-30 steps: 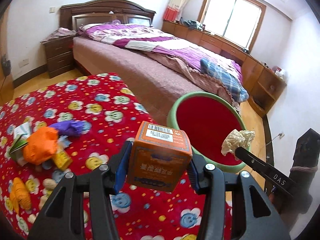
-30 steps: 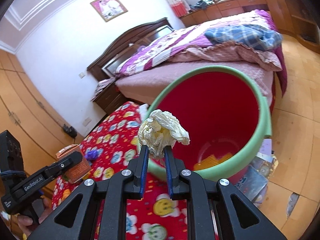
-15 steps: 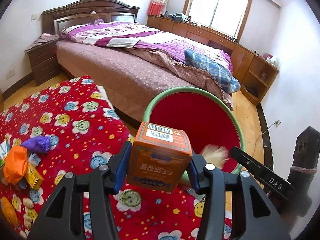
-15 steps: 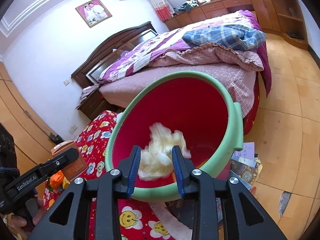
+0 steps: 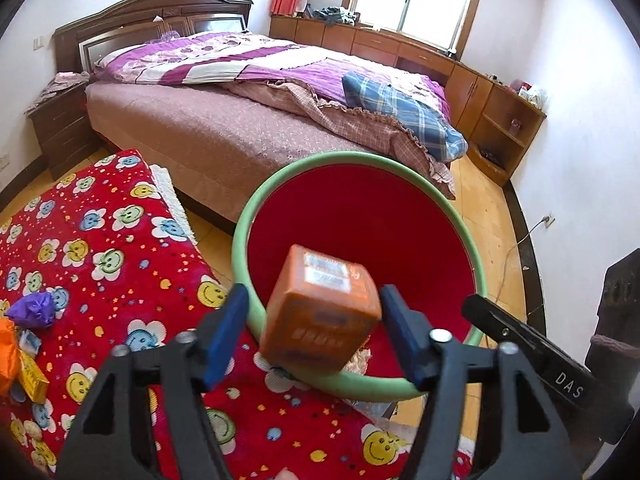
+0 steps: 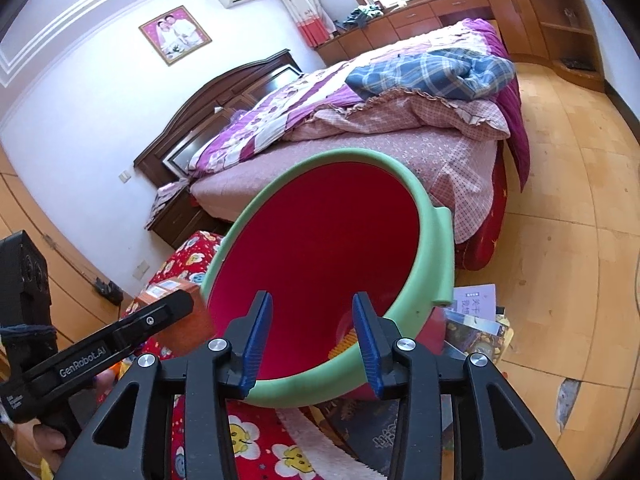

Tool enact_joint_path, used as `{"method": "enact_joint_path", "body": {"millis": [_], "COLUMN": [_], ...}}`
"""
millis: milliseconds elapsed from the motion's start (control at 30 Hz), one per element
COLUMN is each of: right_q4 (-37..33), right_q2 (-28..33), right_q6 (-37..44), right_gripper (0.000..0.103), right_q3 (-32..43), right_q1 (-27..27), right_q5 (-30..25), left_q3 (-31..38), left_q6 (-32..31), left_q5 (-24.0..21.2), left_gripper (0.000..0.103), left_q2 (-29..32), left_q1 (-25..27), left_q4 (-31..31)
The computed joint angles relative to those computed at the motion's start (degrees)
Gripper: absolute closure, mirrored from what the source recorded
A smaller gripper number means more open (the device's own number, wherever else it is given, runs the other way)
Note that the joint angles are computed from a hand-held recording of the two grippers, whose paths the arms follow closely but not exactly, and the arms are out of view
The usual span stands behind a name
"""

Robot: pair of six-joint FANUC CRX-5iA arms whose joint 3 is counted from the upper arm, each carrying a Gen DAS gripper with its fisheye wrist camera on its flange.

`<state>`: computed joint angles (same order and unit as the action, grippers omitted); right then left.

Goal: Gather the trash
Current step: 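Open the right tool to drop the white plastic while the left tool drops the orange box, then move both open tools back toward the remaining items on the bedspread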

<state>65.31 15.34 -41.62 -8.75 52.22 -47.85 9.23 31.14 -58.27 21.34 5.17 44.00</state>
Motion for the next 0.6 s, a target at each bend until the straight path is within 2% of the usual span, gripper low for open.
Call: {"method": "enact_joint_path", "body": {"millis": [133,500,600], "right_q4": [0.12,0.73,0.50], "right_q2": [0.01,0.38,0.76], "right_q6": [-0.26,0.51,1.06], "right_gripper": [0.060,0.055,0.048], "right_q3": [0.05,0.82,1.60], "right_q1": [0.10,0.72,1.12], "right_q5": [-0.30,0.83,0.66], "left_q3": [-1.20,-2.95,-4.09], "left_q6": [-1.09,1.98,2.15], "left_q5": [0.46,-0.30,0.02], "left_gripper": [0.034,0.034,0.034], "left_q2": [-0.55,-2.60,-3.77], "left_q1": [0.03,3.17,4.57], "left_q4": [1.12,0.95,1.17]}}
